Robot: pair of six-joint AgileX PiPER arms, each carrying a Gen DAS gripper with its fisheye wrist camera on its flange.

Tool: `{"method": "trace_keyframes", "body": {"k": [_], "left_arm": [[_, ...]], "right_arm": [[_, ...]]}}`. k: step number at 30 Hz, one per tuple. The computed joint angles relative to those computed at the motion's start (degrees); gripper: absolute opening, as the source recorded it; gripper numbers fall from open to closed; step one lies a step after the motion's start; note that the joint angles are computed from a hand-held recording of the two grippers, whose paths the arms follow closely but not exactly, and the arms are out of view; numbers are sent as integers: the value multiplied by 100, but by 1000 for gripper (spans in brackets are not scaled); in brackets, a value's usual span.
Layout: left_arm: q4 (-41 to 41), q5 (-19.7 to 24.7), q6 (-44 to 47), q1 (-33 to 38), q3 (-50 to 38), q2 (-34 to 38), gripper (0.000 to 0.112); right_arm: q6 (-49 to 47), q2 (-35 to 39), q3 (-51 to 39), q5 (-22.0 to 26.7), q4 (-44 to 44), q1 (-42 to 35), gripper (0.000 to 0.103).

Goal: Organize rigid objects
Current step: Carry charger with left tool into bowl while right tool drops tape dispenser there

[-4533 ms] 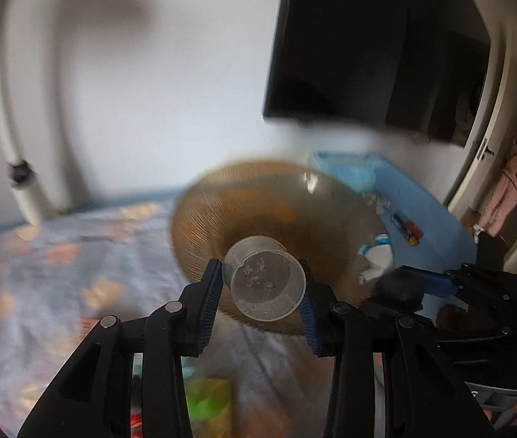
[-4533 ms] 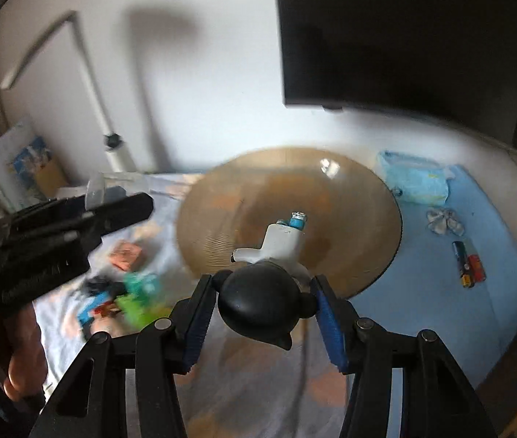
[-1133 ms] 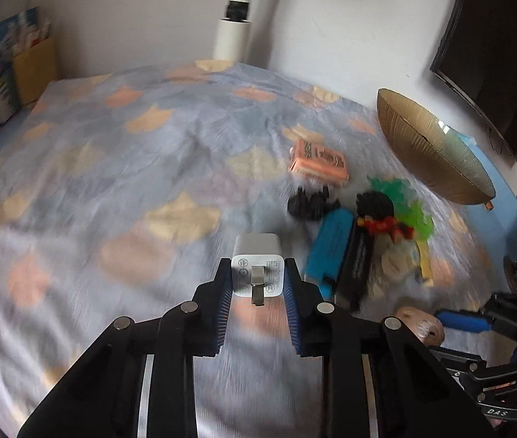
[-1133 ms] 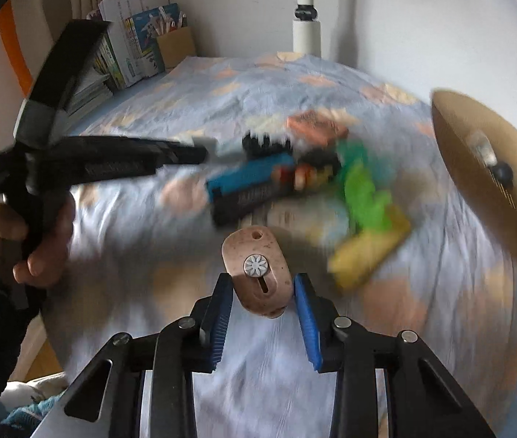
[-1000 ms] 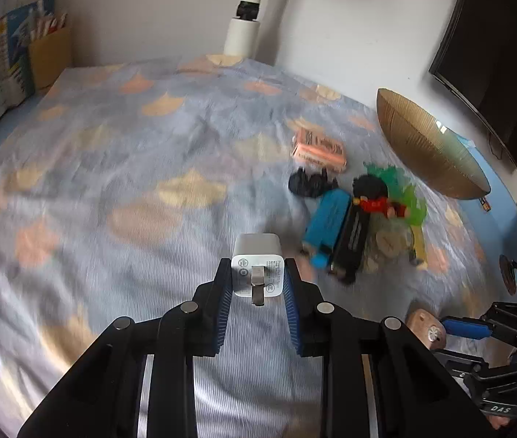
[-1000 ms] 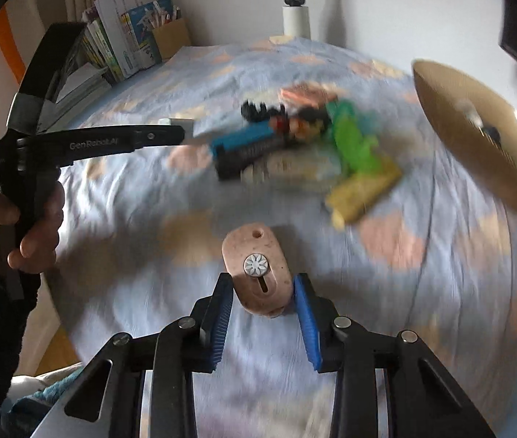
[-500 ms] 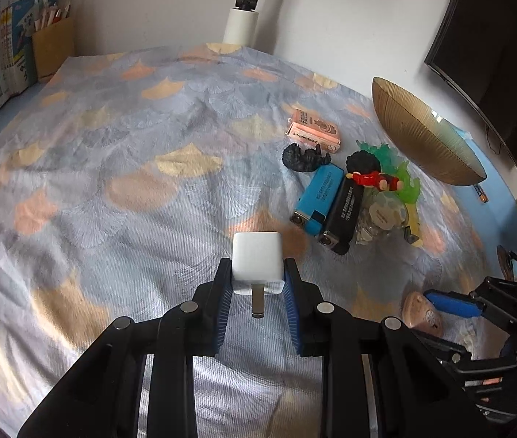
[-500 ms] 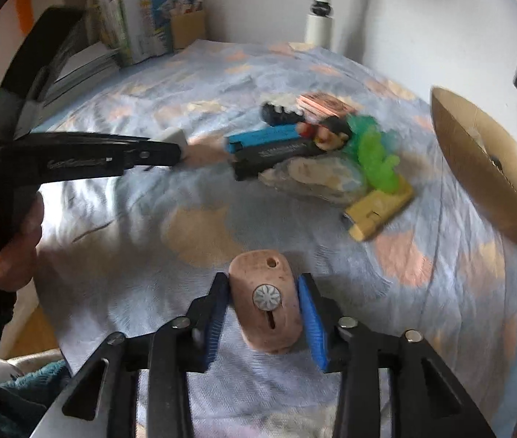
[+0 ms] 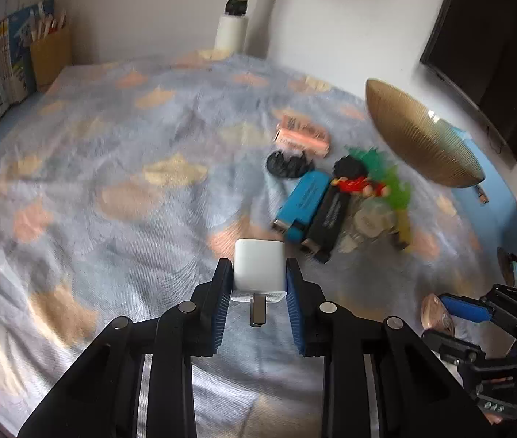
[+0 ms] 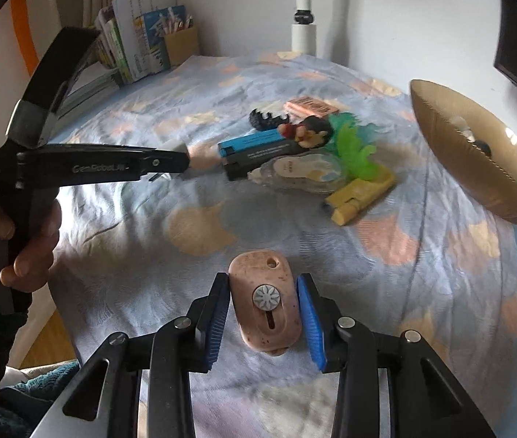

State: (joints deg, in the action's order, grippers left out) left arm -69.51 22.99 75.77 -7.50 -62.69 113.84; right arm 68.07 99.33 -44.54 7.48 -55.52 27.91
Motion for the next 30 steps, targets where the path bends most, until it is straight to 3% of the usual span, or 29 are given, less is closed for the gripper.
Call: {"method": "trace_keyframes", "body": {"k": [7, 12, 14, 19, 24, 28, 30], "left_arm": [[-482, 58, 359, -217, 163, -753, 26], [-168, -48, -168, -810, -378, -1023, 26], [322, 63, -804, -1100, -911, -908, 26], [1847, 229, -2567, -1898, -2553, -58, 26], [3191, 858, -4027, -2432, -4199, 1197, 26], [4001, 1342, -4870, -2693, -5199, 1994, 26], [4143, 1405, -5023, -2749, -5424, 2180, 26]], "right_arm": [[-1097, -840, 321, 95, 1052, -571, 37], [-2038, -1510, 136, 613, 1613, -1152, 37], [-2047, -1662, -87, 863, 1446, -1453, 37], [-3221, -1468, -875, 1010, 2519, -2411, 37], [-4280, -779, -1667, 1348, 3596, -3054, 37], [-5540, -243, -2057, 1564, 5013, -3435, 37], [-5707, -120, -2100, 1593, 5245, -3508, 37]]}}
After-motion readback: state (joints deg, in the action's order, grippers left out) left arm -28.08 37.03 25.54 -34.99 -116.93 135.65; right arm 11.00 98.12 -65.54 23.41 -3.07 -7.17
